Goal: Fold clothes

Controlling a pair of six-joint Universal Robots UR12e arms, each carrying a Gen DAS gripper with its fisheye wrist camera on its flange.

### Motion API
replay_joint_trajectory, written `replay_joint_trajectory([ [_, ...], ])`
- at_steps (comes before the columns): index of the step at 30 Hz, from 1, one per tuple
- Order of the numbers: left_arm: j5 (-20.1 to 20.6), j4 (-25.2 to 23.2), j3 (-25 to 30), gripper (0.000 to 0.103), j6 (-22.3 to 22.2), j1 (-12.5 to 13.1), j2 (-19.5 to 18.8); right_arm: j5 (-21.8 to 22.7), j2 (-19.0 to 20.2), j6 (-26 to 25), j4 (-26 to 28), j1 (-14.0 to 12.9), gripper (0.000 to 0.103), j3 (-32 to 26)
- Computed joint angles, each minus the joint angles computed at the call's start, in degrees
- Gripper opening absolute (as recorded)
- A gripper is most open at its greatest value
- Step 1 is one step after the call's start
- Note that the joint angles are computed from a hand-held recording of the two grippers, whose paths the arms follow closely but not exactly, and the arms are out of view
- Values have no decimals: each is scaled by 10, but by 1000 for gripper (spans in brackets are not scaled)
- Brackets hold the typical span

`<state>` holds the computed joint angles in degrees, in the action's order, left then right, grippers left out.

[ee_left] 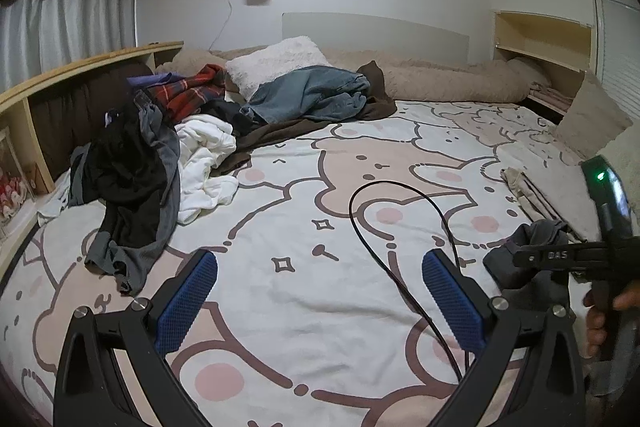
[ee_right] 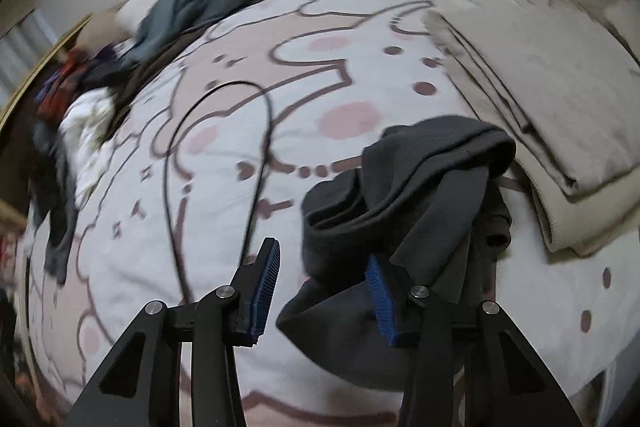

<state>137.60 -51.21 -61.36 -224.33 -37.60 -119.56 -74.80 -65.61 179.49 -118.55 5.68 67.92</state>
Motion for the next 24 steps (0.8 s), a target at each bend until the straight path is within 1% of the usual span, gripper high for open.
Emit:
replay_joint_trajectory([
  [1,-1,1,-1,103,-1,0,1,0,3,6,-4,0,42,1],
  [2,0,1,-2,103,-1,1,1,4,4,6,-11,-1,22,3],
  [3,2,2,-2,103,0,0,2,16,3,3,-14,-4,12,4],
  [6,13,16,-7,103,10,-1,5,79,-8,-16,-26,-14,11,10],
  [9,17,36,-13,103,18,-1,9,168,-29,-52,-45,-28,11,10],
  [12,20,73,-17,103,35,-4,12,275,-43,-91,-48,-40,11,-12],
  [14,21,102,-19,103,52,-6,13,329,-46,-111,-45,-45,11,-28],
  [16,24,135,-17,103,81,-10,12,381,-47,-131,-38,-48,11,-47],
  [19,33,195,-12,103,138,-17,11,456,-47,-179,-5,-47,11,-75],
  [20,35,211,-11,103,155,-18,11,473,-47,-196,12,-46,11,-80],
  [21,35,229,-9,103,172,-20,11,491,-47,-221,40,-44,11,-87],
  [22,35,244,-8,103,187,-21,11,506,-48,-246,69,-42,11,-92],
  [24,28,274,-8,103,216,-24,14,515,-52,-283,102,-37,11,-93],
])
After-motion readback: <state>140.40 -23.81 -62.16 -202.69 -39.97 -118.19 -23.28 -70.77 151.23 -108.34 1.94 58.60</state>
